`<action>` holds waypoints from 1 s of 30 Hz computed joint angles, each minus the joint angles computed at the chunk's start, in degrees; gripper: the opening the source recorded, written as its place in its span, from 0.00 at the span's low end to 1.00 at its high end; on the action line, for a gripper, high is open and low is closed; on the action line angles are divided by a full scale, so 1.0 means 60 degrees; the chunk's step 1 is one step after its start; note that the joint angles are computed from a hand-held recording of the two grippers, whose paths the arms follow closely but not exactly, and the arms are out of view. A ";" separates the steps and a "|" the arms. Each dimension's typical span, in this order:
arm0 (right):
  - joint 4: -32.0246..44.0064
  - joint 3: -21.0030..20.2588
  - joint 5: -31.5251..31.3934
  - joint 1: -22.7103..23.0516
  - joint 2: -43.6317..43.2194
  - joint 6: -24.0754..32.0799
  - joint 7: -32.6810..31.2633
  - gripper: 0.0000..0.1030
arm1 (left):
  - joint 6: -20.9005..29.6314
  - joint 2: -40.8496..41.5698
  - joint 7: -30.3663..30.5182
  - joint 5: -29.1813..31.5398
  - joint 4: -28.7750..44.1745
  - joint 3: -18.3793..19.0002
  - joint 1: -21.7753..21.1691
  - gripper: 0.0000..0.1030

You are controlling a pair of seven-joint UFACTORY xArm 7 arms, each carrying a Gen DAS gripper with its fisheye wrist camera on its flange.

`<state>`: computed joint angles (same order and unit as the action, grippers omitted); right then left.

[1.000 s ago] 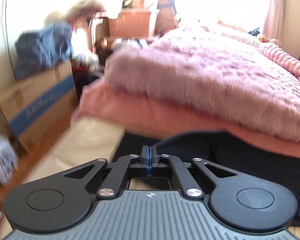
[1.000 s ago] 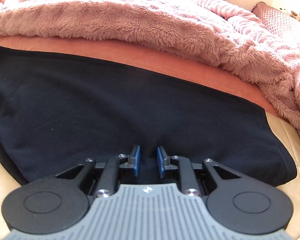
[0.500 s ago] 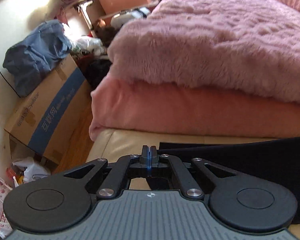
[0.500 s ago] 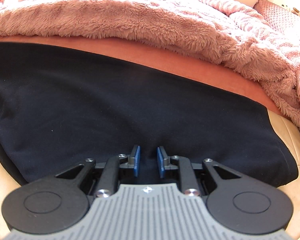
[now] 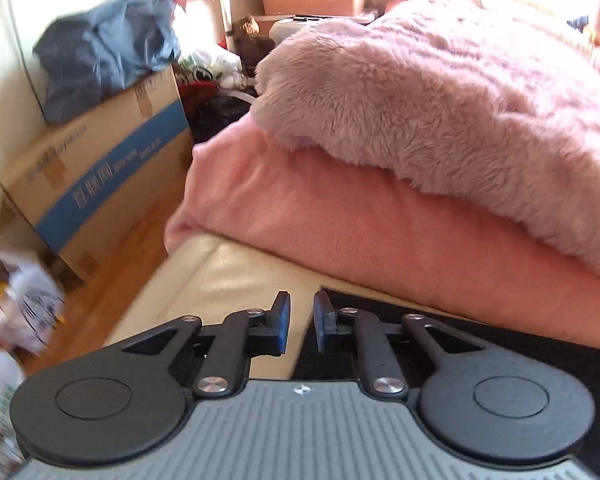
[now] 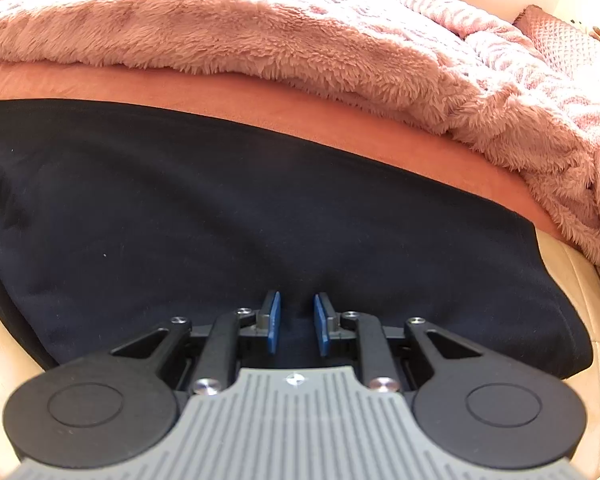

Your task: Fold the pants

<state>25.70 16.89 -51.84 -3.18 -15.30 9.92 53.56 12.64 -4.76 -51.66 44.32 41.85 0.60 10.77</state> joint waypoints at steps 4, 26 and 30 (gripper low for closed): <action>-0.0357 -0.0051 0.0651 0.0233 -0.0736 0.0069 0.0040 0.18 | -0.0270 -0.1287 0.1993 -0.3265 -0.1405 0.0556 -0.0685 0.17; 0.0100 0.1516 0.1900 0.2378 -0.1130 0.2593 -0.3695 0.05 | 0.0181 -0.3438 0.3981 -0.5837 -0.3545 -0.0571 -0.0637 0.17; -0.0413 0.0933 0.1903 0.2803 -0.2138 0.2160 -0.3621 0.01 | 0.0254 -0.3521 0.4171 -0.6106 -0.3576 -0.0552 -0.0647 0.17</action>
<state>23.23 22.49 -40.42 13.64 -28.13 22.88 31.83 14.17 -25.88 -26.64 7.69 20.39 -2.71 6.89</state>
